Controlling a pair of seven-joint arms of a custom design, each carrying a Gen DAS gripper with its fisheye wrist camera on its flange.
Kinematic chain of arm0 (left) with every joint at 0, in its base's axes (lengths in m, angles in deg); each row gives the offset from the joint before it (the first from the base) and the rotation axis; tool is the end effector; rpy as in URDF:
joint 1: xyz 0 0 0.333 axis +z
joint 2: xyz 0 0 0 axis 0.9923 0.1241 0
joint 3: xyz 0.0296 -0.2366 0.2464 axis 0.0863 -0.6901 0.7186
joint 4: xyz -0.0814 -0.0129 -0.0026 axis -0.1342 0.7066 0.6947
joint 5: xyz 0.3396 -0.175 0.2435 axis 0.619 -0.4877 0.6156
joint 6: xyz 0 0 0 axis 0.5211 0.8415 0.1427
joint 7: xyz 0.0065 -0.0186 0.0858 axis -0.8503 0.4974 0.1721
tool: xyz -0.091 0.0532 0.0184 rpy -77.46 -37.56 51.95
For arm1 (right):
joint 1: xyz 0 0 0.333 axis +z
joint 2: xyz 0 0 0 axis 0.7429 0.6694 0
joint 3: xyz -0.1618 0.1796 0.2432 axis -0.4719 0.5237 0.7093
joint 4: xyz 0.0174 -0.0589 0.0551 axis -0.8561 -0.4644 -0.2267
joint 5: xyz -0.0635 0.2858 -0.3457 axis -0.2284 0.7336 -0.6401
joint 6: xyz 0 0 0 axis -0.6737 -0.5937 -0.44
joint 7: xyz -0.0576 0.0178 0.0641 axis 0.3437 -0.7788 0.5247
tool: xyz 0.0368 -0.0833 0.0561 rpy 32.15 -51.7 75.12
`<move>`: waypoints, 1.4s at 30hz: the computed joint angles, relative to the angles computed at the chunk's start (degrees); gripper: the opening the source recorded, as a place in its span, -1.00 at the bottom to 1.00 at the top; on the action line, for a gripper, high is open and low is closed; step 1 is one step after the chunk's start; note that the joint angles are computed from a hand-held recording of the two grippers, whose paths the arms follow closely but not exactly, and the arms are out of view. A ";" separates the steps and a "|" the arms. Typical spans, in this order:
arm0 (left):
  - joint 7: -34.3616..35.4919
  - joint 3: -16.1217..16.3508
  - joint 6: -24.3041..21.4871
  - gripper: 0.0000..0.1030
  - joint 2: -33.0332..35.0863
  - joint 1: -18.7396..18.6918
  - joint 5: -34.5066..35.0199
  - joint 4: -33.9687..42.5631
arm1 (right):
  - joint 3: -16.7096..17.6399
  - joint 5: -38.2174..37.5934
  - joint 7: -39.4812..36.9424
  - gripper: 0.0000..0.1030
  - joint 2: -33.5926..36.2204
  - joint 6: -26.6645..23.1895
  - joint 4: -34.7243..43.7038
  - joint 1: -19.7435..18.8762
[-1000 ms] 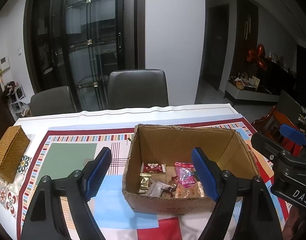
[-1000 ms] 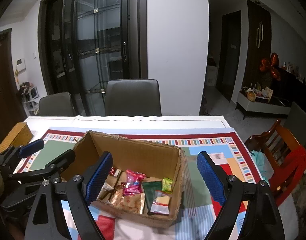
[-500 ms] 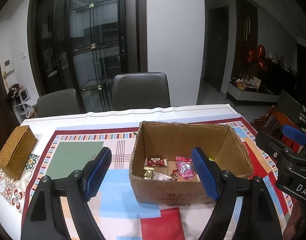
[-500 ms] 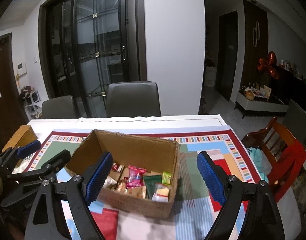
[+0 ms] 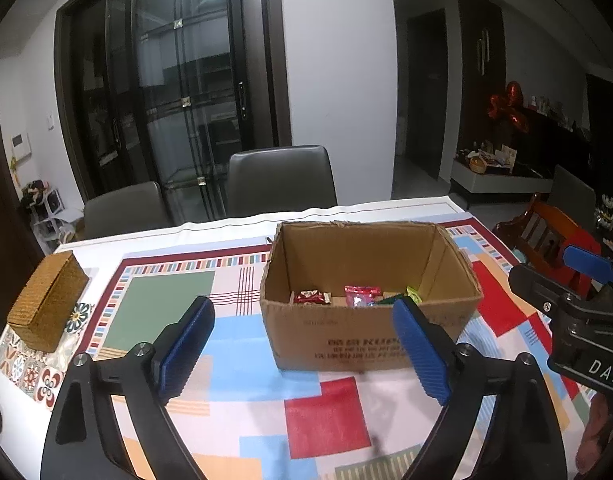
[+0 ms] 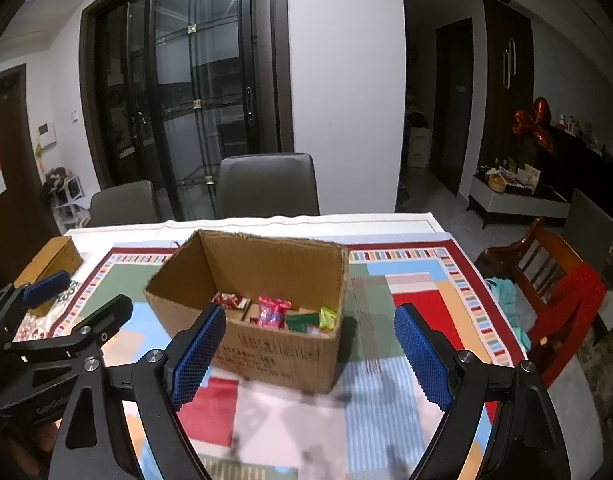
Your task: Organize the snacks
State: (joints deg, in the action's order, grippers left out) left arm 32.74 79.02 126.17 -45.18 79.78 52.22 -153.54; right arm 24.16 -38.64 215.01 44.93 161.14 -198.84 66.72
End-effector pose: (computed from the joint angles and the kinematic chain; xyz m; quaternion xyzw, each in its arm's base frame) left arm 0.6308 -0.1295 0.5481 -0.5368 0.7017 -0.3519 0.3093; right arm 0.5938 0.2900 0.5568 -0.5936 0.6552 -0.3409 0.3196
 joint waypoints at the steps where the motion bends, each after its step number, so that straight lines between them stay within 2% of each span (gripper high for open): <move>1: -1.21 -0.05 0.37 0.82 -0.65 0.18 1.52 -0.92 | 0.09 0.05 0.01 0.69 -0.54 -0.39 -0.63 0.10; 4: 0.30 -0.17 0.76 0.87 -2.52 -0.12 -0.93 -3.38 | 0.51 -0.21 0.61 0.69 -2.06 -1.25 -2.51 0.11; 8: -1.02 -1.03 1.44 0.97 -4.92 0.82 -0.40 -6.29 | 1.27 0.26 1.14 0.69 -4.04 -1.63 -5.20 -0.15; 13: 1.11 -1.00 0.98 0.99 -7.78 0.05 -4.69 -9.60 | 2.26 2.09 1.68 0.69 -6.67 -1.64 -8.83 -0.62; 23: 2.93 -1.04 -0.60 0.99 -13.81 -0.76 -9.90 -17.02 | 5.23 0.38 3.66 0.75 -11.67 -4.08 -14.33 -1.28; 36: 2.42 -2.92 -1.33 0.99 -23.08 -0.15 -11.23 -25.65 | 8.89 -2.08 10.62 0.75 -19.70 -4.39 -22.92 -1.65; 38: 2.03 -3.08 -1.57 0.99 -24.61 -0.12 -11.33 -26.98 | 9.35 -2.04 11.31 0.84 -20.87 -4.42 -23.95 -1.75; 42: 0.92 -3.64 -1.84 0.99 -27.09 0.43 -11.26 -29.34 | 10.39 -2.09 12.57 0.85 -22.71 -4.51 -25.39 -1.93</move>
State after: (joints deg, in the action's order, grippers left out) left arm 33.66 75.38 124.33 -72.27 80.21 40.95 -182.89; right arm 34.54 -40.73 227.58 22.22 156.64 -224.23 64.80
